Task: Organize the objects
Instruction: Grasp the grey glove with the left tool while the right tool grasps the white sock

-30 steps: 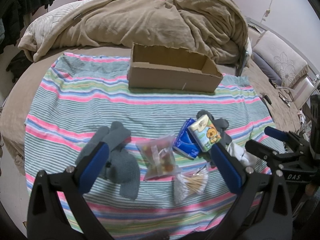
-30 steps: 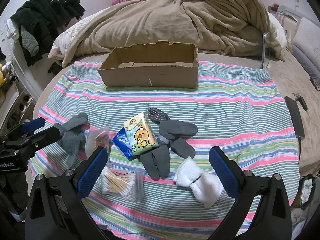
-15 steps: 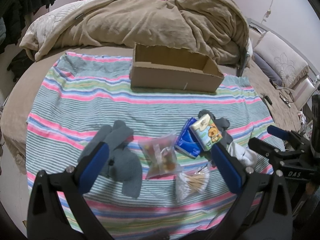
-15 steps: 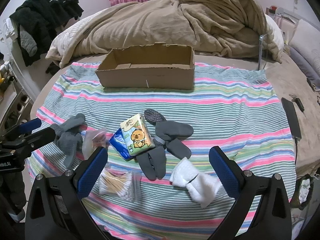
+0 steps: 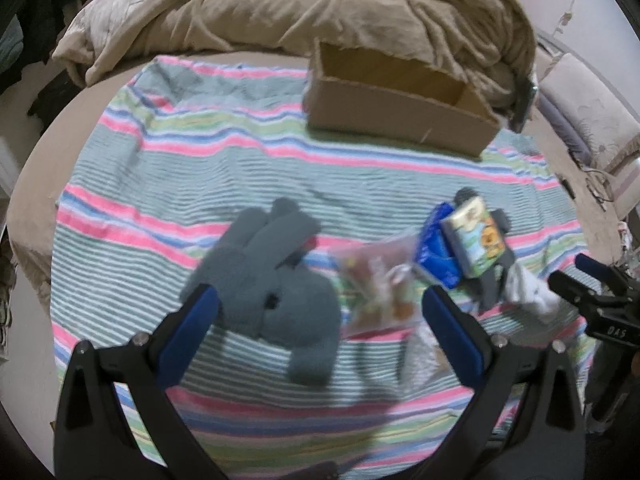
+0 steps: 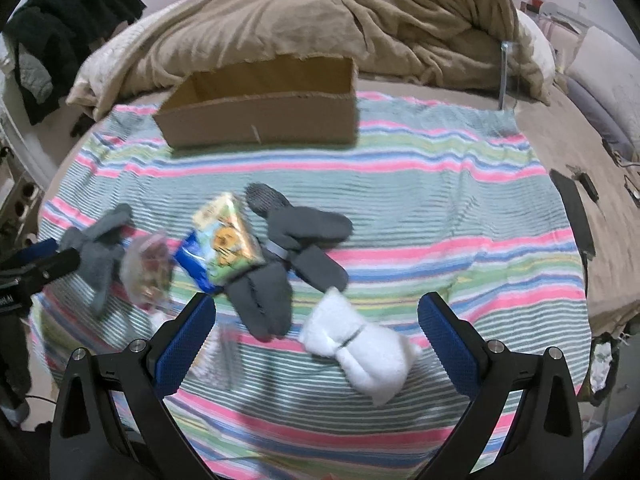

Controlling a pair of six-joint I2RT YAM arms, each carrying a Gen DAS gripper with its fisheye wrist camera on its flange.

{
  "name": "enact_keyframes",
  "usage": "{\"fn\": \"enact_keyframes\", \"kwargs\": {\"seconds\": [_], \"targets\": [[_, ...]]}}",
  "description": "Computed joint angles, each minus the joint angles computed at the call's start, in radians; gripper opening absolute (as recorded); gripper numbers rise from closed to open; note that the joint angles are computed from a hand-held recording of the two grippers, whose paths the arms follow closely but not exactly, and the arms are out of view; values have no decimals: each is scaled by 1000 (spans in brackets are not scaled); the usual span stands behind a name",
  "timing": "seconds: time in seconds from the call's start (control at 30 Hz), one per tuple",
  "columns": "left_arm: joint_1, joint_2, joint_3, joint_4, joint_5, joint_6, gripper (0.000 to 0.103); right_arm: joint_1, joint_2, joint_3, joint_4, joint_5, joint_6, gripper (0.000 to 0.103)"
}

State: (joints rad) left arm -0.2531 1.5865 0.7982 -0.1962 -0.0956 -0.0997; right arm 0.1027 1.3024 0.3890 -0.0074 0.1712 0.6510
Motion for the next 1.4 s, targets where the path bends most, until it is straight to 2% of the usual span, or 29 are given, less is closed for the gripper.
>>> {"fn": "enact_keyframes", "kwargs": {"seconds": [0.23,0.37,0.47,0.6,0.7,0.8,0.87,0.9,1.03,1.1,1.2,1.27,1.3,1.4], "targets": [[28,99,6,60,-44,40,103,-70,123,-18,71,-32,-50,103],[19,148,27,86,-85,67,102,-82,208,2,84,-45,-82,97],[17,190,41,109,-124,107,102,-73,257,11,104,-59,-99,96],[38,209,51,120,-126,137,102,-45,328,41,113,-60,-120,95],[60,201,43,138,-121,152,89,-34,361,57,103,-58,-129,85],[86,197,31,164,-95,173,76,-41,357,44,127,-76,-137,80],[94,194,27,171,-93,182,62,-51,363,36,158,-97,-145,73],[99,188,25,170,-85,178,59,-52,361,34,162,-103,-140,68],[135,152,19,156,-1,162,45,-62,346,14,194,-133,-144,61],[138,144,14,156,15,166,41,-70,329,0,214,-151,-138,55],[143,136,11,153,46,162,39,-69,294,-20,231,-163,-125,53],[145,128,9,153,65,156,37,-64,257,-17,202,-159,-120,53],[144,123,8,156,74,154,36,-69,214,-1,147,-164,-121,53],[135,109,13,151,94,149,34,-73,161,-8,127,-168,-117,53]]}}
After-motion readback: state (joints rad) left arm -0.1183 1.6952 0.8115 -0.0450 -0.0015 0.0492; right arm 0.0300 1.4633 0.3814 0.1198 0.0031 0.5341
